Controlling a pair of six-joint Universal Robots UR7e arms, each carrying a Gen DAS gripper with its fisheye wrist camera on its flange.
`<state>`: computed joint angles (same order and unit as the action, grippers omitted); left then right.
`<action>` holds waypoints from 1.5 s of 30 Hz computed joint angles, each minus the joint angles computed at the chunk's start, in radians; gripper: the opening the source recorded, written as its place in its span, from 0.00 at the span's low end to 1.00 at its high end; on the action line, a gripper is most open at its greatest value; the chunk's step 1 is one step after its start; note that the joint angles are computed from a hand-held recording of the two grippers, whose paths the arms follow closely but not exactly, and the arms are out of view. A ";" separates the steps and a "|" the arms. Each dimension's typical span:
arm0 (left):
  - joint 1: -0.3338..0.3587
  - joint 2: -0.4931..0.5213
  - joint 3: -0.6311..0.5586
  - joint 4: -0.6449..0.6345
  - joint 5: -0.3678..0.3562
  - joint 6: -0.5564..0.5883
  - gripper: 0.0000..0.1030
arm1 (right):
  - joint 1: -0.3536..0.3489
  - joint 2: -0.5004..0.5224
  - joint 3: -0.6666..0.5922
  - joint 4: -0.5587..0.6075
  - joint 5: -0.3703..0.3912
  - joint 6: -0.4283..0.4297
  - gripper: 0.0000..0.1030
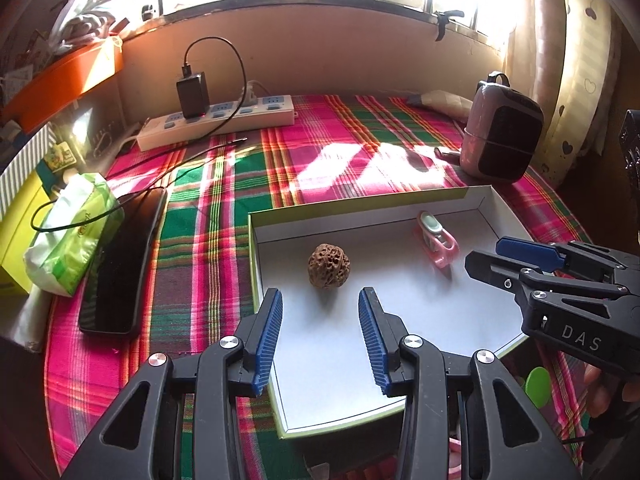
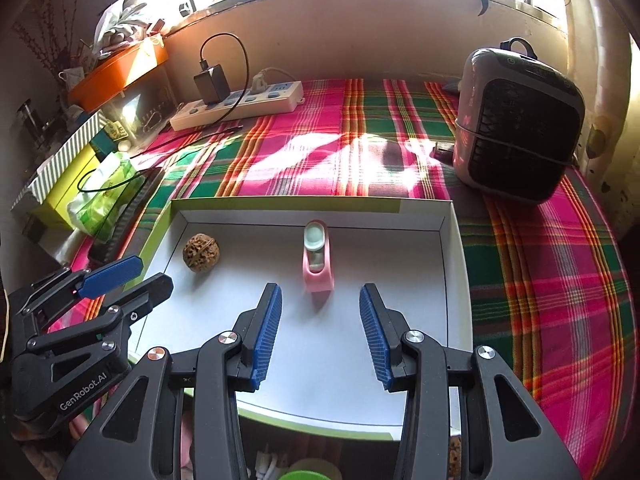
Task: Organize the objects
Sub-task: 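Lower and open the left gripper in the box while the right gripper releases the pink object, then withdraw both grippers from the box back toward the remaining objects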
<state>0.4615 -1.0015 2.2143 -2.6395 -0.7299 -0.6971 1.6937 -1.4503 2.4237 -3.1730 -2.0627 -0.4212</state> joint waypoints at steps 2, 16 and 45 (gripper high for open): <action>-0.012 -0.014 0.017 -0.003 -0.001 -0.012 0.37 | 0.006 -0.014 0.014 -0.006 0.001 -0.002 0.41; -0.103 -0.126 0.156 0.007 0.000 -0.132 0.37 | 0.025 -0.131 0.140 -0.115 0.004 -0.048 0.41; -0.092 -0.105 0.256 -0.246 -0.148 0.007 0.38 | -0.104 -0.388 0.307 -0.148 0.032 -0.094 0.41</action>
